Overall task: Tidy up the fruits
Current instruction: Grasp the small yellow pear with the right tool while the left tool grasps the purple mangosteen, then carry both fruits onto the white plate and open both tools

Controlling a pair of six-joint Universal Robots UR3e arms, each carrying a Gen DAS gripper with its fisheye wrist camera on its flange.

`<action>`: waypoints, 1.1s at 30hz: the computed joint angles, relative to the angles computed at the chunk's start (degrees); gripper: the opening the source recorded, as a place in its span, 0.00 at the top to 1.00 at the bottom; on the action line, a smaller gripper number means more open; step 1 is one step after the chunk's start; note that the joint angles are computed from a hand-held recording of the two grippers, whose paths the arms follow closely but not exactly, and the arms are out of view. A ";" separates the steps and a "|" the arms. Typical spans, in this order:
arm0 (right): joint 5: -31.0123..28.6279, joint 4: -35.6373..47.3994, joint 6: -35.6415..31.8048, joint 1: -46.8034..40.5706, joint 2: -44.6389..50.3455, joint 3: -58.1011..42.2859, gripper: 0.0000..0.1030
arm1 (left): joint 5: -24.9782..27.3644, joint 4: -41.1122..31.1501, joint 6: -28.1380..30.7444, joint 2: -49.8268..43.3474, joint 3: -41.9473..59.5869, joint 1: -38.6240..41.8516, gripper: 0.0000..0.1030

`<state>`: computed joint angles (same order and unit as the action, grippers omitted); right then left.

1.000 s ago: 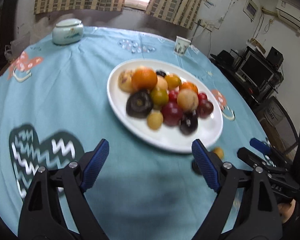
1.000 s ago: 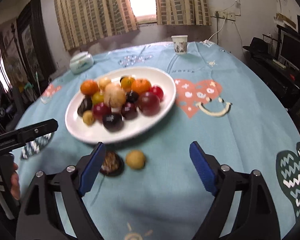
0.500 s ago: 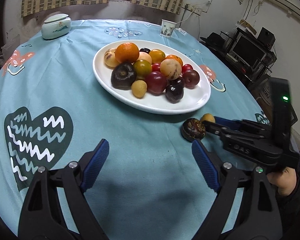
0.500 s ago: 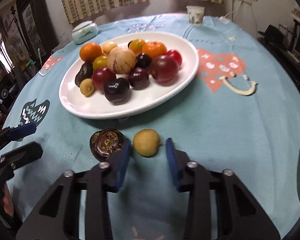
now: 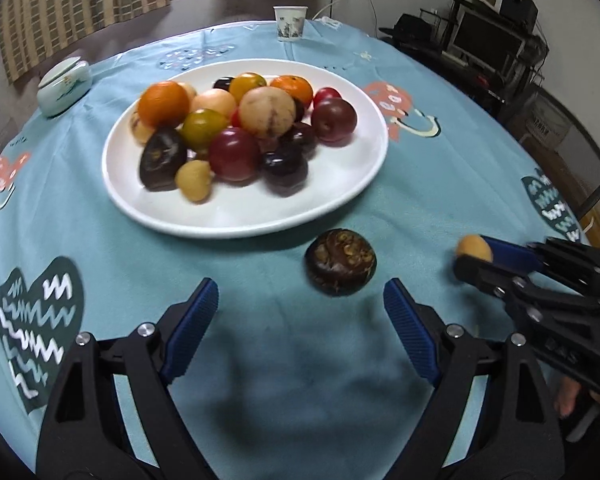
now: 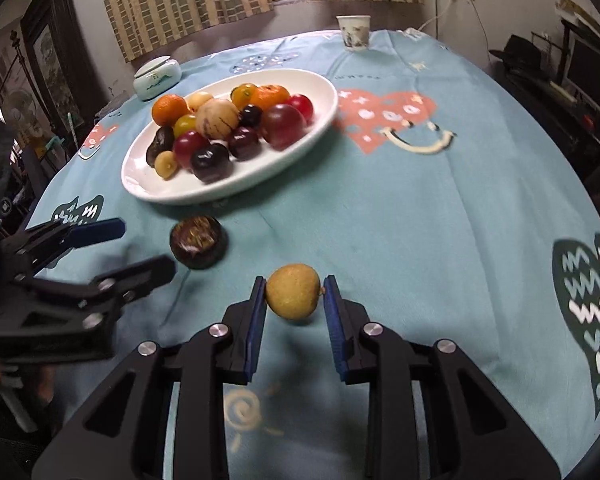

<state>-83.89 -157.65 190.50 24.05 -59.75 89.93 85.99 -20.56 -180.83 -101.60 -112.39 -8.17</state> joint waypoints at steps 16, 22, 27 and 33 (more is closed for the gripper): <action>0.90 -3.18 -1.87 -0.59 0.30 3.16 0.70 | -2.08 1.09 -0.29 -6.06 5.06 -1.39 0.56; 1.83 -4.88 -0.27 -0.51 -1.58 4.52 0.71 | -7.78 3.27 0.31 6.19 -6.76 2.54 0.56; -1.29 0.53 -0.57 1.52 -0.50 0.69 0.71 | -11.22 1.80 1.65 15.33 -13.94 7.38 0.56; -4.97 1.90 -1.00 3.41 1.42 -1.39 0.72 | -15.33 0.21 2.66 21.23 -18.33 12.55 0.56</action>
